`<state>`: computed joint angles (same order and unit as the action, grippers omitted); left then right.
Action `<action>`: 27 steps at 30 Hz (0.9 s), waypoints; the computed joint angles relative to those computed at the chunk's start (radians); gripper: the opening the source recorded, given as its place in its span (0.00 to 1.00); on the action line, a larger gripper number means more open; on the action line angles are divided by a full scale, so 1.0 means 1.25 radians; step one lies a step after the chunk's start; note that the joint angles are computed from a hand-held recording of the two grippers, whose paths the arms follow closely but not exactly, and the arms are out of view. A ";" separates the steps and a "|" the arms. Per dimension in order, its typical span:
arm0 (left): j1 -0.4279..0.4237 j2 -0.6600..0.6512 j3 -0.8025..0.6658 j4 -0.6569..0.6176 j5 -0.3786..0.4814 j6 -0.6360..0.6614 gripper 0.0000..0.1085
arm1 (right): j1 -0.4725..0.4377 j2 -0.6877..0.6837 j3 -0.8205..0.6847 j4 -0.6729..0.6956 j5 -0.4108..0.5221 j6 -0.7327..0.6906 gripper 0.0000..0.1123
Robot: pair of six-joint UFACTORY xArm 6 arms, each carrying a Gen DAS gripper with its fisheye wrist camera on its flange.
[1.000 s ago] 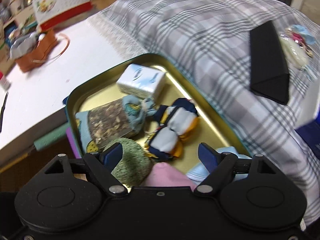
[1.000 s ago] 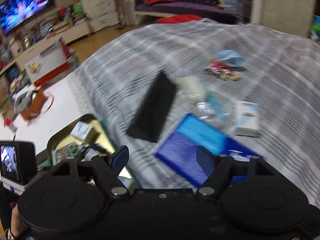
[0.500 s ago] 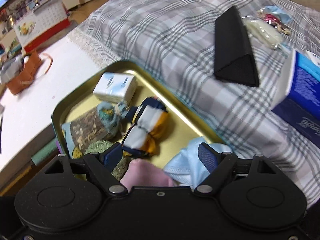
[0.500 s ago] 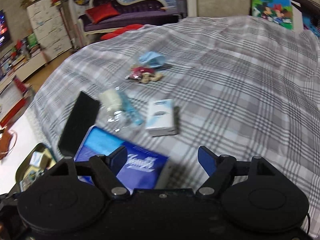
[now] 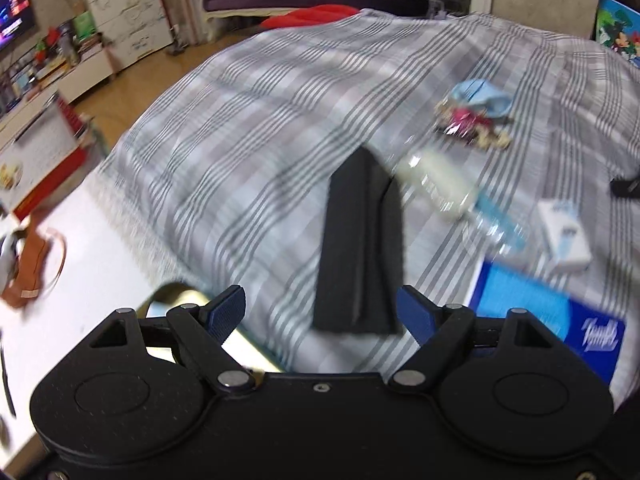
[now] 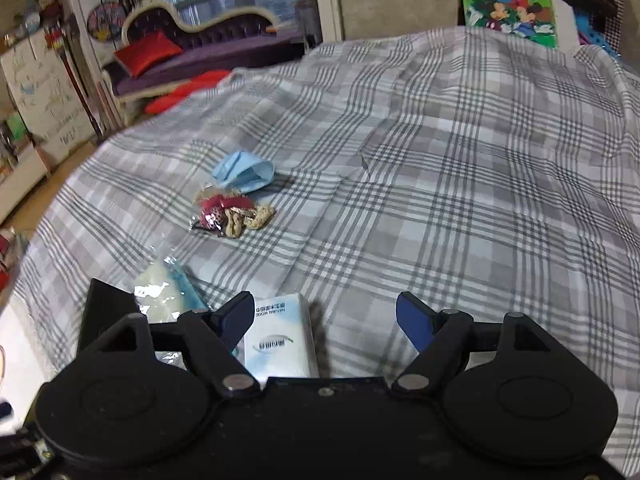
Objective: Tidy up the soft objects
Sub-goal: 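Move both tools back to the items on the bed, then grasp the wrapped white sponge with the left tool while the right tool grasps the tissue pack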
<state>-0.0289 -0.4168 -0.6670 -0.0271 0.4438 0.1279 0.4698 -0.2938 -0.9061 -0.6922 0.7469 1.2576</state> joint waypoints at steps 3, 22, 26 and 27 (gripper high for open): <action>-0.031 0.055 -0.063 0.029 0.010 -0.026 0.73 | -0.003 0.055 -0.034 0.030 -0.002 -0.054 0.69; -0.154 0.410 -0.443 -0.008 0.216 -0.147 0.73 | 0.015 0.162 -0.031 -0.139 -0.053 -0.088 0.73; -0.173 0.463 -0.492 0.057 0.229 -0.209 0.73 | -0.003 0.143 -0.004 -0.106 -0.119 -0.110 0.73; -0.175 0.477 -0.505 0.060 0.234 -0.214 0.73 | -0.004 0.145 -0.003 -0.103 -0.124 -0.113 0.73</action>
